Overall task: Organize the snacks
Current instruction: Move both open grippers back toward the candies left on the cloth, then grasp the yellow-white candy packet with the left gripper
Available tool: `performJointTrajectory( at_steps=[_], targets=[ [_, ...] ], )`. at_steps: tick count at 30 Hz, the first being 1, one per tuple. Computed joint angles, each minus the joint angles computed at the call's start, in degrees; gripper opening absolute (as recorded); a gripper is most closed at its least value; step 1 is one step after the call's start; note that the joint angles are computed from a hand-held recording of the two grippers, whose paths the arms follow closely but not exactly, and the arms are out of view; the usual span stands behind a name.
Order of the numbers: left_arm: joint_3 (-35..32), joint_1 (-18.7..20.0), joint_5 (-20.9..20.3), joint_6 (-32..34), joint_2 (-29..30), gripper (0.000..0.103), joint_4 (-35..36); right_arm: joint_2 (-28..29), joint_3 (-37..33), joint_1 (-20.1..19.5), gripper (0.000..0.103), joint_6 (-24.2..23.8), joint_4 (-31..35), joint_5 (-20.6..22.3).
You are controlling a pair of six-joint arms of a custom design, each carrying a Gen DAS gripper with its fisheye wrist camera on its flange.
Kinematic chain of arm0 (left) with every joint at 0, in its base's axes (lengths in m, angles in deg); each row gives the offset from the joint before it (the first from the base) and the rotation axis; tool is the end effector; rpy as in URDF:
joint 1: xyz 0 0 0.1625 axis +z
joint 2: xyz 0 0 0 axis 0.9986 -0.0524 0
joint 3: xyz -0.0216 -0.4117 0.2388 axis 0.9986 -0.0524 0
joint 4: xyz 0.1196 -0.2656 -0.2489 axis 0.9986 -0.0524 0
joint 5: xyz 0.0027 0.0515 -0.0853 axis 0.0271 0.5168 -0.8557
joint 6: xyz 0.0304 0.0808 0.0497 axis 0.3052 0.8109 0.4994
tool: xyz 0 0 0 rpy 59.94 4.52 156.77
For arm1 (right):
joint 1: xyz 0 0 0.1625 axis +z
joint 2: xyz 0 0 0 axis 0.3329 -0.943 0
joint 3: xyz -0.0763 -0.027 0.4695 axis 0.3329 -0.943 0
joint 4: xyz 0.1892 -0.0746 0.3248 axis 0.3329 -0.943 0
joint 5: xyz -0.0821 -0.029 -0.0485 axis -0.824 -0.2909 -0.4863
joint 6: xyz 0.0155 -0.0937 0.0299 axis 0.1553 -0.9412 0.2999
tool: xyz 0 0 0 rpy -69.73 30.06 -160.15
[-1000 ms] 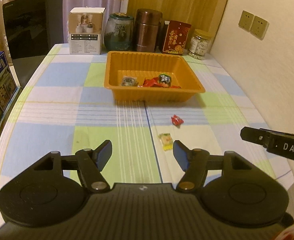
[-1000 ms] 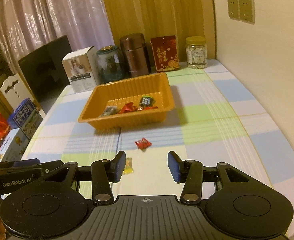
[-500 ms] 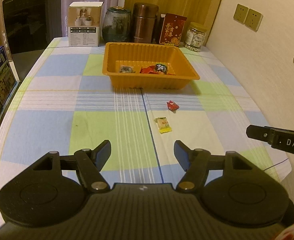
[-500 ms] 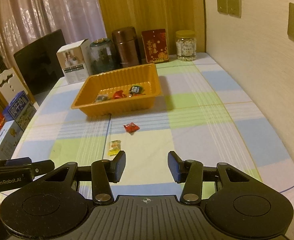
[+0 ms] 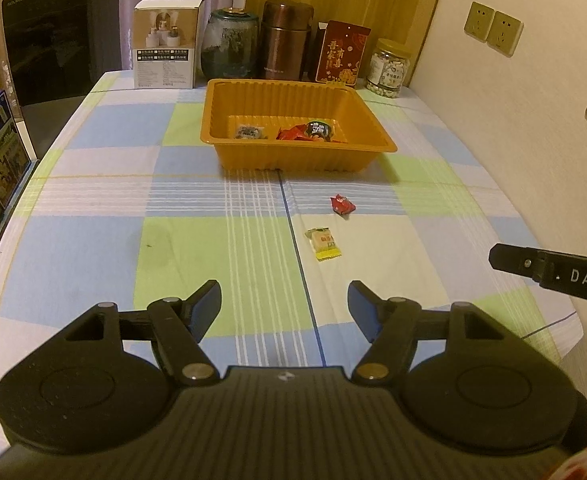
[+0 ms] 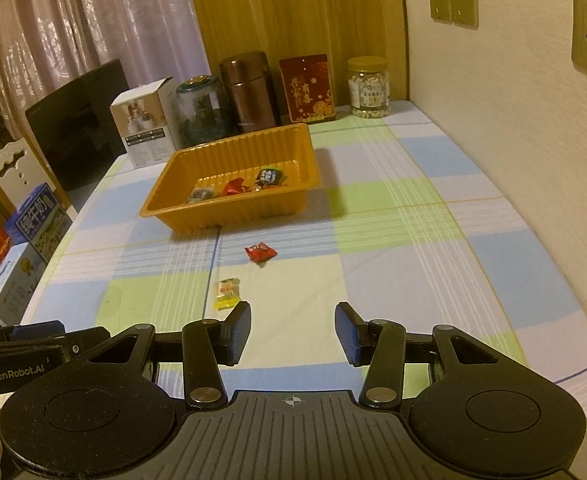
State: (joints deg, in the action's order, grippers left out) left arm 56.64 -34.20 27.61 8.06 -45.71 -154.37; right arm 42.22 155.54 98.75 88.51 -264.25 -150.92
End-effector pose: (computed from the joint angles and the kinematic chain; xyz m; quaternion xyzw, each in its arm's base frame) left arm -0.1083 -0.4752 0.3011 0.1765 0.8990 -0.2995 0.2663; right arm 0.3189 -0.4503 0.1003 0.1113 -0.8878 0.3708 0.2489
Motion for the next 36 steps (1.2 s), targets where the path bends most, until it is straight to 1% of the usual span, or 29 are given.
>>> performJointTrajectory(
  at_steps=[5, 9, 15, 18, 20, 22, 26, 31, 33, 36],
  targets=[
    [-0.2, 0.7, -0.6, 0.2, 1.4, 0.067, -0.9, 0.4, -0.2, -1.0, 0.047, 0.0, 0.0, 0.8],
    [-0.7, 1.6, -2.2, 1.5, 3.5, 0.067, -3.0, 0.9, -0.4, -2.4, 0.047, -0.2, -0.5, 1.6],
    [-2.3, 3.4, -4.3, 3.9, 8.4, 0.066, -7.3, 1.8, -1.3, -5.0, 0.047, -0.8, -0.7, 2.9],
    [-3.6, 4.8, -5.9, 5.6, 11.3, 0.066, -9.9, 2.1, -1.9, -6.5, 0.047, -1.2, -0.9, 3.4],
    [-4.5, 5.5, -6.3, 6.6, 13.1, 0.063, -11.3, 2.4, -2.3, -7.4, 0.047, -1.4, -1.2, 3.6],
    [-5.6, 6.3, -6.8, 7.6, 15.0, 0.058, -12.7, 2.6, -2.7, -8.2, 0.047, -1.5, -1.3, 4.1],
    [-7.6, 7.7, -7.3, 9.4, 18.6, 0.053, -15.8, 2.9, -3.8, -9.9, 0.047, -1.7, -0.5, 5.5],
    [-9.7, 8.9, -6.5, 12.7, 22.4, 0.039, -19.4, 3.9, -5.3, -11.2, 0.047, -1.7, 0.0, 6.9],
    [-10.2, 9.0, -5.7, 14.5, 23.8, 0.037, -21.2, 4.1, -5.8, -11.7, 0.047, -1.3, 0.5, 7.5],
    [-10.8, 9.4, -5.6, 15.8, 25.2, 0.036, -22.4, 4.6, -6.4, -12.2, 0.047, -0.9, 0.8, 8.1]
  ],
)
